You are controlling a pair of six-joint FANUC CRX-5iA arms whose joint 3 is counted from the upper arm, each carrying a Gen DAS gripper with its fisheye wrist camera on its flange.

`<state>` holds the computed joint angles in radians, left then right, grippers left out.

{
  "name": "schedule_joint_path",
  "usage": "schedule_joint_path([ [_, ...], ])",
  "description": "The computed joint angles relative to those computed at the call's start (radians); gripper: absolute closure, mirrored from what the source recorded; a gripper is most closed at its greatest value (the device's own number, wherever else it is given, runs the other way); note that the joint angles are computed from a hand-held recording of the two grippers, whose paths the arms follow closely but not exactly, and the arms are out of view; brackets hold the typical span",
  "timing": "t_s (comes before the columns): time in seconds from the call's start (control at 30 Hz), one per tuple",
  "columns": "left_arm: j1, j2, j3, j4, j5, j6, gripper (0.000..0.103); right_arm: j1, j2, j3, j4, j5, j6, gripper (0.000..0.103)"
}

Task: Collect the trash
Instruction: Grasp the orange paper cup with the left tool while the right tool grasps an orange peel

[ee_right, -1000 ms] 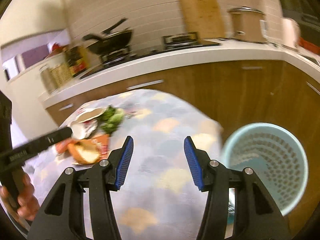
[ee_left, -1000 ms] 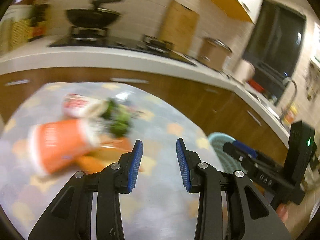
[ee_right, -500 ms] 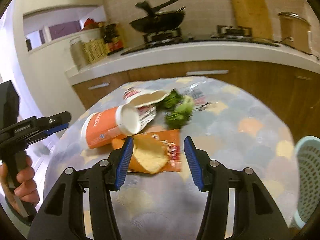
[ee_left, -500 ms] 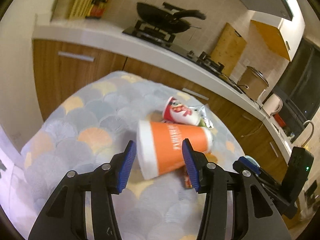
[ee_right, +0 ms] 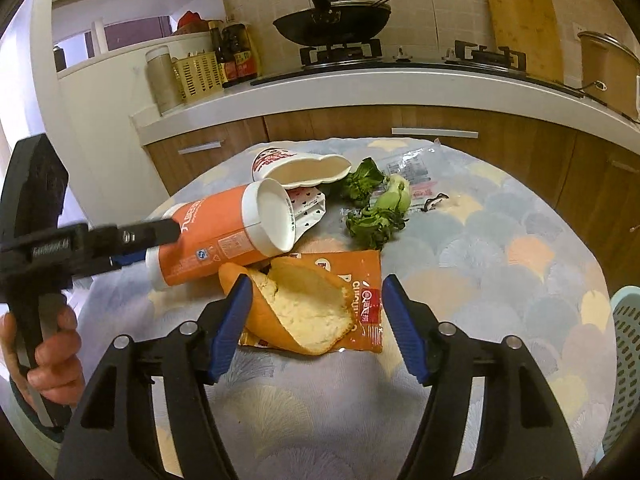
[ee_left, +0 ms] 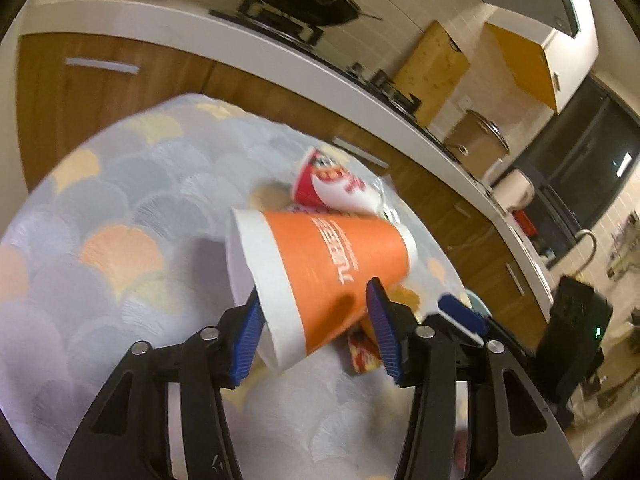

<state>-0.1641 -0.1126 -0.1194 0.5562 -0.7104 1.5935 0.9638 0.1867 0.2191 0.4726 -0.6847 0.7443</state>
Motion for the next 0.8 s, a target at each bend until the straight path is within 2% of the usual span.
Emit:
schedule_joint_path([
  [0.1,-0.01,-0.015,-0.077,0.173,0.019,-0.152,0.074,-0.001,0.003,0.007,-0.014,-0.007,0.012,0.04],
  [0.13,-0.02,-0.024,-0.11,0.25,0.034,-0.221,0.075,-0.001,0.003,0.006,-0.012,-0.007,0.009,0.039],
  [0.2,-0.034,-0.034,-0.134,0.295,0.051,-0.271,0.075,-0.002,-0.002,-0.003,-0.005,0.001,-0.001,0.038],
  [0.37,-0.039,0.002,-0.071,0.186,0.043,-0.156,0.077,-0.002,0.0,0.004,-0.019,-0.003,0.011,0.036],
  [0.43,-0.043,0.016,-0.063,0.185,0.045,-0.145,0.091,0.0,0.006,0.017,-0.029,-0.014,0.033,0.032],
  [0.5,-0.047,0.024,-0.056,0.168,0.051,-0.12,0.099,0.002,0.014,0.035,-0.047,-0.024,0.068,0.028],
  [0.57,-0.055,-0.002,-0.07,0.118,0.1,-0.088,0.101,0.007,0.032,0.064,-0.051,-0.048,0.114,0.027],
  [0.67,-0.06,-0.058,-0.144,0.162,0.191,-0.118,0.101,0.007,0.069,0.126,-0.093,-0.089,0.193,0.021],
  [0.77,-0.047,-0.079,-0.156,0.114,0.207,-0.062,0.101,0.004,0.099,0.18,-0.136,-0.119,0.259,0.018],
  [0.8,-0.044,-0.082,-0.175,0.142,0.215,-0.078,0.101,0.004,0.108,0.198,-0.151,-0.131,0.279,0.015],
])
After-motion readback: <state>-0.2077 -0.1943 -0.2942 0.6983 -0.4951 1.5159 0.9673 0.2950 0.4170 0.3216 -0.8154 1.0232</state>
